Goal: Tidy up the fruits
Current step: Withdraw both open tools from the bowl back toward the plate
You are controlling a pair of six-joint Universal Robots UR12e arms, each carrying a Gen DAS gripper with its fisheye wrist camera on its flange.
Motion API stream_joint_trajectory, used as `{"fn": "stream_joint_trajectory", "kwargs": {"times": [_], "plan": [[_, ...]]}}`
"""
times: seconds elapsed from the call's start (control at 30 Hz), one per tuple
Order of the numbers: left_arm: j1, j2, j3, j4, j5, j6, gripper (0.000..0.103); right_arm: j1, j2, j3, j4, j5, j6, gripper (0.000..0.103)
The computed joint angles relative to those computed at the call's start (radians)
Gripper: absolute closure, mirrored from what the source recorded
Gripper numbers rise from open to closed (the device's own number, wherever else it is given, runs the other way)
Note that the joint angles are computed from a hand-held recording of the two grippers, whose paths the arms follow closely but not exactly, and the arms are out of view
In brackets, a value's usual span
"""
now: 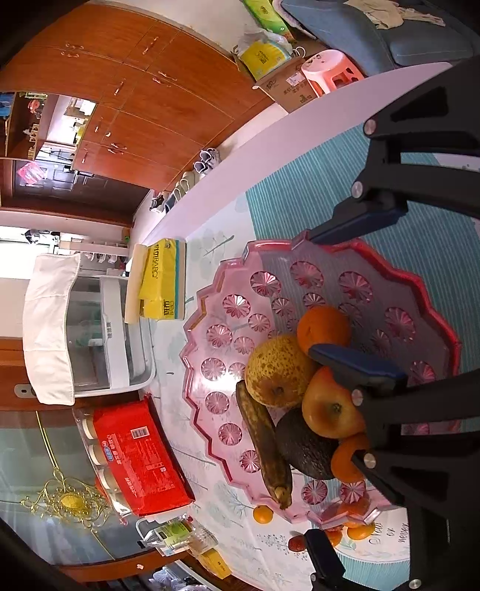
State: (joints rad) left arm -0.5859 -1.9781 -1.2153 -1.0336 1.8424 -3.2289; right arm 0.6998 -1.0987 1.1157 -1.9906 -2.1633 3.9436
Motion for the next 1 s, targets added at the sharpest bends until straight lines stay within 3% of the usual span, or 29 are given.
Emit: {"fn": "stream_joint_trajectory", "kwargs": {"times": [0.5,1.0], "plan": [[0.017,0.059,-0.072,0.052,-0.005,-0.007,0.024,0.031,0.009,-0.029,0.020,-0.032,0.020,0.047],[0.067,0.133,-0.135,0.134,-0.046,-0.031,0.023,0.069,0.044,-0.115,0.117,-0.080,0.063,0.047]]}}
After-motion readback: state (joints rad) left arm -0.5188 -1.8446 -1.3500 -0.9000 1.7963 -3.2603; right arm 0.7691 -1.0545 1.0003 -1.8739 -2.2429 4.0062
